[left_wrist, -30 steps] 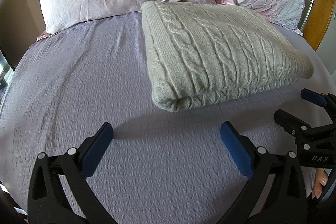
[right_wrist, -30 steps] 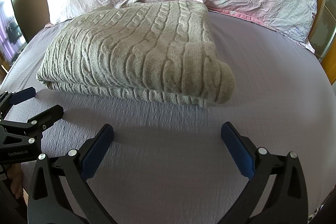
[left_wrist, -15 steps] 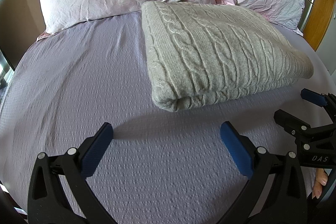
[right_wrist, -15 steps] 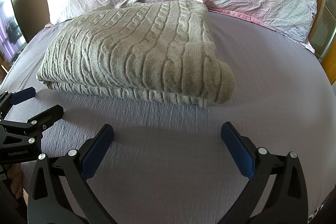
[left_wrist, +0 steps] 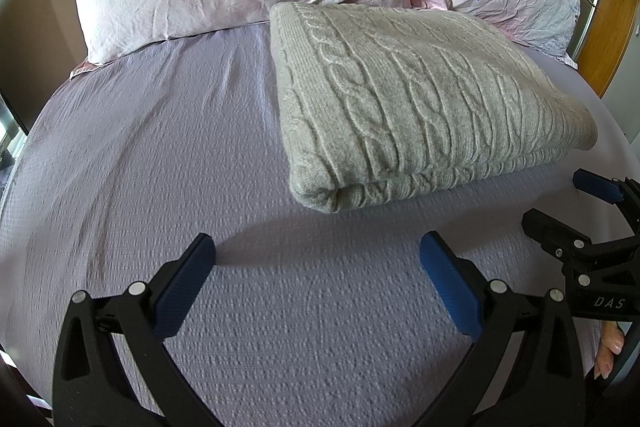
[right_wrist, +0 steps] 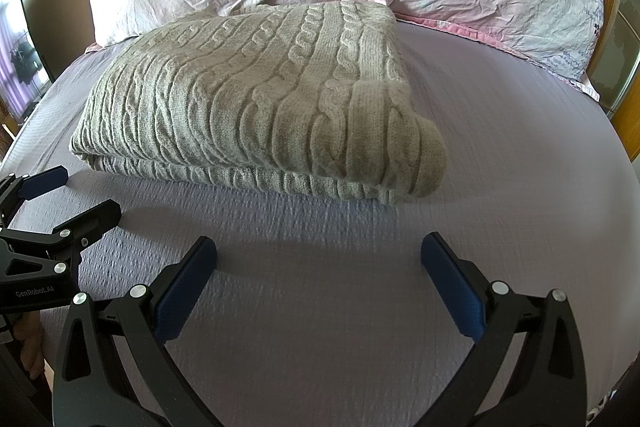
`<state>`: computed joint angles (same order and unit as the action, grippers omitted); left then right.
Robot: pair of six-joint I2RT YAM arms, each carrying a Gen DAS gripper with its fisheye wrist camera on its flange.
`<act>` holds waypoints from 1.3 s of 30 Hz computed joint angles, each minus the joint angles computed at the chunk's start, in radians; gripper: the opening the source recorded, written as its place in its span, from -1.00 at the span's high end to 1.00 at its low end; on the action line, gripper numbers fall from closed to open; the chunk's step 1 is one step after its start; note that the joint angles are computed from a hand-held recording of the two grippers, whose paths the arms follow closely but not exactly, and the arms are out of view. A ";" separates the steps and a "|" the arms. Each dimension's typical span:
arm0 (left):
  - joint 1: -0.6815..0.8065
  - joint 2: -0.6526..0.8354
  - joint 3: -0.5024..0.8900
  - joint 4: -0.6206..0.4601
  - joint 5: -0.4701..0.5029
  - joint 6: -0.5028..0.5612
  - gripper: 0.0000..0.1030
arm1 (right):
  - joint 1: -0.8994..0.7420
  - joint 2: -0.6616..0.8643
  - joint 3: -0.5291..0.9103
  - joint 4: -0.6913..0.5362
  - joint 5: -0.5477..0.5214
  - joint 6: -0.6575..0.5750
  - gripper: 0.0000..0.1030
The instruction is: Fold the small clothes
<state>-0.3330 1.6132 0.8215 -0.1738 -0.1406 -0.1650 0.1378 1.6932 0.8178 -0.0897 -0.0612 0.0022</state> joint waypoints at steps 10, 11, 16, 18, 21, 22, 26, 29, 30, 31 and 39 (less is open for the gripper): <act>0.000 -0.001 0.000 -0.001 0.000 0.000 -0.97 | -0.001 0.000 0.000 0.000 -0.001 -0.001 -0.97; 0.000 -0.001 0.000 -0.001 0.000 0.000 -0.97 | -0.001 0.001 0.001 0.000 -0.001 -0.001 -0.97; 0.000 0.000 0.001 0.000 0.000 0.000 -0.97 | -0.001 0.000 0.000 0.000 -0.001 -0.002 -0.97; 0.000 0.000 0.001 0.000 0.000 0.000 -0.97 | -0.001 0.000 0.000 -0.001 -0.001 -0.002 -0.97; 0.001 0.000 -0.001 0.003 0.000 0.001 -0.97 | -0.001 -0.001 0.000 -0.001 -0.001 -0.002 -0.97; 0.001 -0.001 -0.001 0.004 0.000 0.001 -0.97 | -0.001 -0.001 0.001 -0.002 -0.001 -0.001 -0.97; 0.001 -0.004 -0.005 0.012 -0.003 0.000 -0.97 | -0.001 -0.001 0.000 -0.001 -0.001 -0.002 -0.97; 0.000 -0.004 -0.004 0.011 -0.005 -0.001 -0.97 | -0.001 -0.001 0.000 -0.001 -0.001 -0.002 -0.97; 0.000 -0.005 -0.006 0.014 -0.005 -0.001 -0.97 | -0.001 -0.001 0.000 -0.001 -0.001 -0.002 -0.97; 0.000 -0.004 -0.005 0.013 -0.004 0.000 -0.97 | -0.001 0.000 0.001 -0.001 -0.001 -0.002 -0.97; 0.000 -0.004 -0.007 0.015 -0.004 -0.001 -0.97 | -0.001 0.000 0.001 -0.001 -0.001 -0.002 -0.97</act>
